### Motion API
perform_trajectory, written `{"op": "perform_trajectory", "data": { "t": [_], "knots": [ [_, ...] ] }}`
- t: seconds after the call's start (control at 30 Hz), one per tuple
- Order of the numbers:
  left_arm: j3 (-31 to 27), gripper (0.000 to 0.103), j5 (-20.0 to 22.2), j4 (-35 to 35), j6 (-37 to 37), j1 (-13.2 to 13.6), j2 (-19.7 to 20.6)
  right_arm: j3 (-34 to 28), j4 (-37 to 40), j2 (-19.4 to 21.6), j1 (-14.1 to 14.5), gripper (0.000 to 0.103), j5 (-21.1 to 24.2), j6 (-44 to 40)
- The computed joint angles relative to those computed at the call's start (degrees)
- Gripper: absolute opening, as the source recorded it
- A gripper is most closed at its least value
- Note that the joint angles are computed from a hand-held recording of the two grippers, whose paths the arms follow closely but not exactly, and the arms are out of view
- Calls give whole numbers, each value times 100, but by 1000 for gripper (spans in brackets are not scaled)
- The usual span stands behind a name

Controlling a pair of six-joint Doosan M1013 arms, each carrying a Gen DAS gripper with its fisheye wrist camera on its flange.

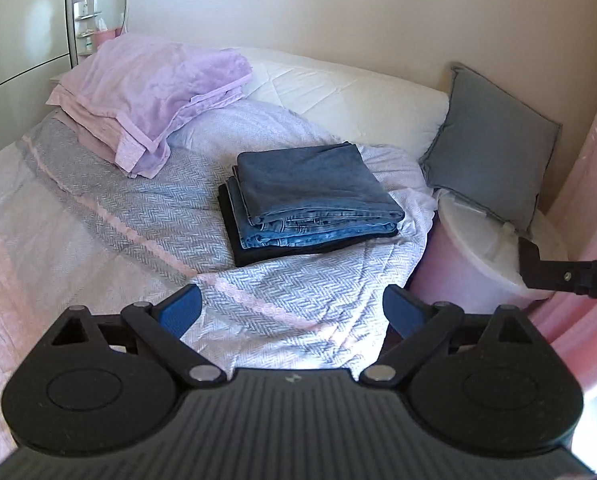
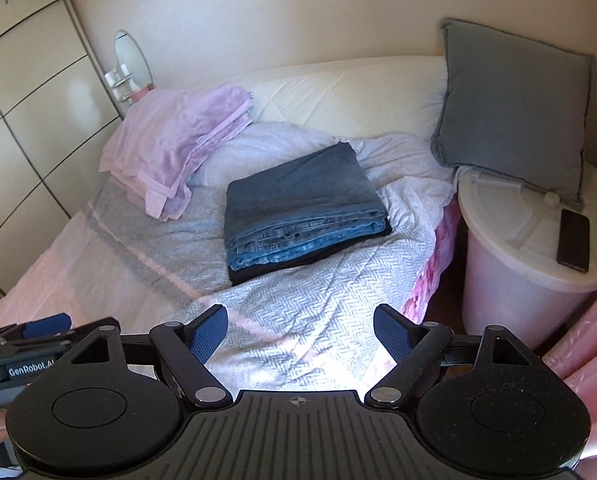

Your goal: Fold clothes

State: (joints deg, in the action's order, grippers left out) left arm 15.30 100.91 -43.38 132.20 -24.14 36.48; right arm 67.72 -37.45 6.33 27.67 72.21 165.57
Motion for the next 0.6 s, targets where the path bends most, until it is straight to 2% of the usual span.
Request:
{"op": "perform_trajectory", "data": {
  "t": [0.4,0.6],
  "knots": [
    [247,95,-61,405,-230,-119,-265,32,15,-169,19,83,92,-275],
    [742,95,-320,539,155,-148,-537,-77,-27,-90,88,83,333,-646]
  ]
}}
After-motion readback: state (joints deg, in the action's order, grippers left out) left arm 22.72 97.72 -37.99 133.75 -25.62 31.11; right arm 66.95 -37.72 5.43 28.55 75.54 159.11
